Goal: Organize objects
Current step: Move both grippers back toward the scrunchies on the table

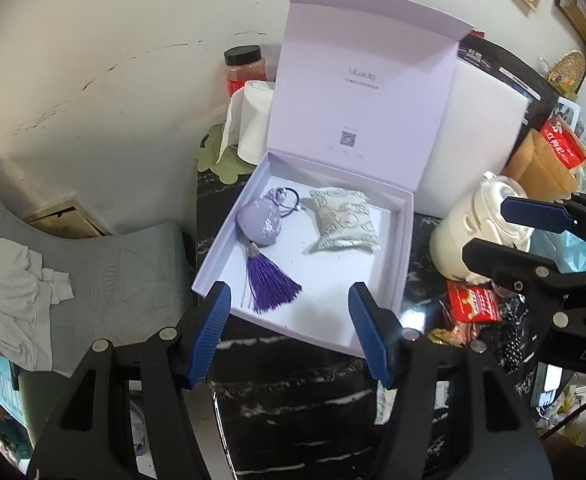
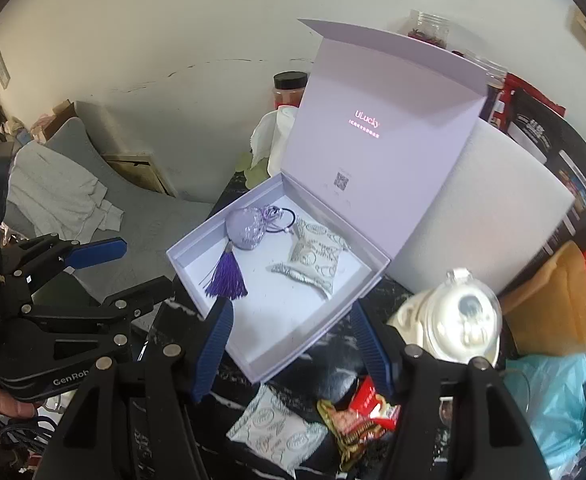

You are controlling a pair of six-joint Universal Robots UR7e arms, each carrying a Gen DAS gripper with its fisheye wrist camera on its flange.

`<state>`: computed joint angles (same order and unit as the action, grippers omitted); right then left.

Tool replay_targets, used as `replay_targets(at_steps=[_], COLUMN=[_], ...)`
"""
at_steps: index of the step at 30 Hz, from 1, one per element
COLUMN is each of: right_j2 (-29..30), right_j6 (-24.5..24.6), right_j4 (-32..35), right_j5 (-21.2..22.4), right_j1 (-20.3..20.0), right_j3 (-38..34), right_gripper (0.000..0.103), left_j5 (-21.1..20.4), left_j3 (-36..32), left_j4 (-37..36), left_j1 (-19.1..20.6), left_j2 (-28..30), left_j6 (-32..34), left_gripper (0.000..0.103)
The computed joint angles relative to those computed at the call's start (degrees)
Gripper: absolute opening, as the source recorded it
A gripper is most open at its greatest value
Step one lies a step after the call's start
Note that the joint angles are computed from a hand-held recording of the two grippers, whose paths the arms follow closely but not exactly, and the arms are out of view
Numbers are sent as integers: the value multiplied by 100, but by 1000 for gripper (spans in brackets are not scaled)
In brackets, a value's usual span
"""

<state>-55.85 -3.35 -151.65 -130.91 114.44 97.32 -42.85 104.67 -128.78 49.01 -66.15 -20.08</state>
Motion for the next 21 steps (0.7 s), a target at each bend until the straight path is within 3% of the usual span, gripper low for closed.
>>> replay_targets(at_steps=[21], right_j2=[-1447], right_j6=[286], right_j4=[-97], right_j5=[2], right_j1=[18], right_j3=[1682], right_gripper=[62], left_j5=[-319], left_j3=[843], left_j4=[401], left_j1=[-1004], left_j2=[-110], left_j6=[-1396], left_gripper=[60])
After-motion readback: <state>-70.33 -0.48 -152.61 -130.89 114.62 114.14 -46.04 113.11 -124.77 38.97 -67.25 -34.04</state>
